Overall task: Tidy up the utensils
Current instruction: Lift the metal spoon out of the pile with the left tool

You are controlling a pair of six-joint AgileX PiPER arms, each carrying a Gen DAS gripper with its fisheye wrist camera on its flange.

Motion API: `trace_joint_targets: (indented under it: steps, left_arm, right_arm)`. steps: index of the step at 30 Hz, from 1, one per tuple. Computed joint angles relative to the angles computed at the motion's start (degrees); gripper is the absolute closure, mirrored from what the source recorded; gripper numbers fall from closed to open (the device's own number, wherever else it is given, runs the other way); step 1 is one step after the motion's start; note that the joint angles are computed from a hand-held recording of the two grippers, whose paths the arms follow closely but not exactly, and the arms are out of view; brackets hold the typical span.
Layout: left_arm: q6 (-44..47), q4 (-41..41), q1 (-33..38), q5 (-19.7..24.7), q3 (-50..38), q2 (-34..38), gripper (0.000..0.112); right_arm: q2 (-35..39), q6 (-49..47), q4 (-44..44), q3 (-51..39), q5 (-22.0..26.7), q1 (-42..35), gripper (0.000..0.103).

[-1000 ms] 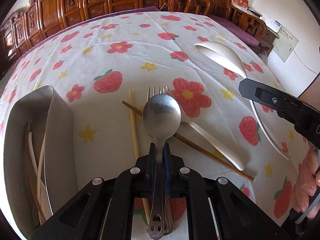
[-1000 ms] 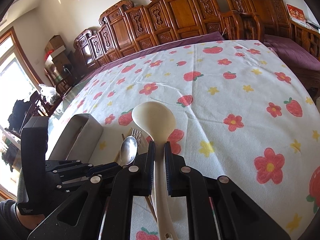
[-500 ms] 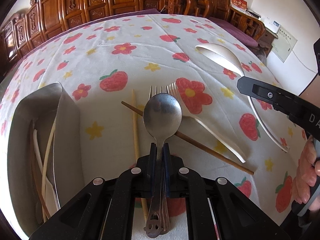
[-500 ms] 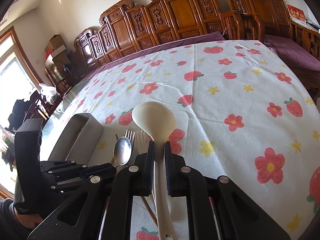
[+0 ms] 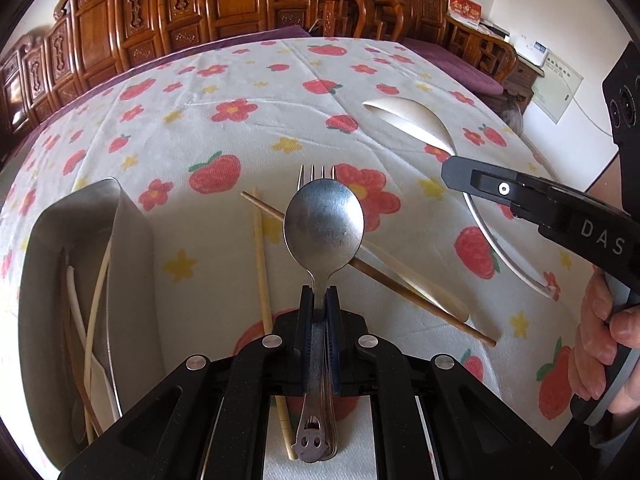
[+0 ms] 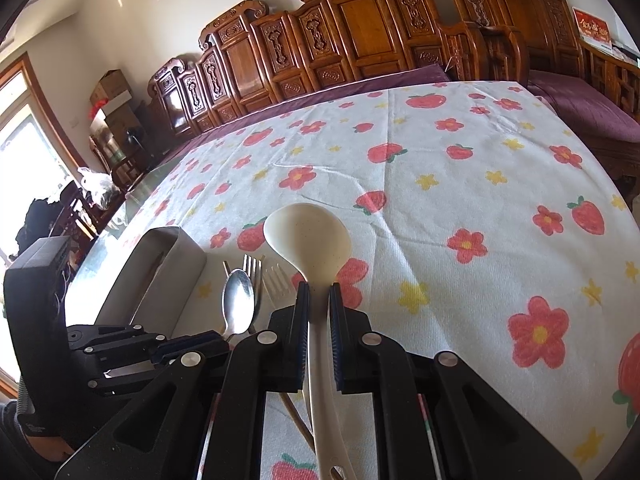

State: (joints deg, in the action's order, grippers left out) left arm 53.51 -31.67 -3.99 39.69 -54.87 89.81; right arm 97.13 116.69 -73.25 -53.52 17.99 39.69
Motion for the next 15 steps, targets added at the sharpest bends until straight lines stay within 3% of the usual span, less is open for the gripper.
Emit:
trace_joint_targets:
  steps: [15]
  left_arm:
    - [2.98,-3.97,0.39,2.03,-1.36,-0.45,0.106]
  right_arm:
    - [-0.12,-0.01,-0.03,0.12,-0.17,-0.38,0.091]
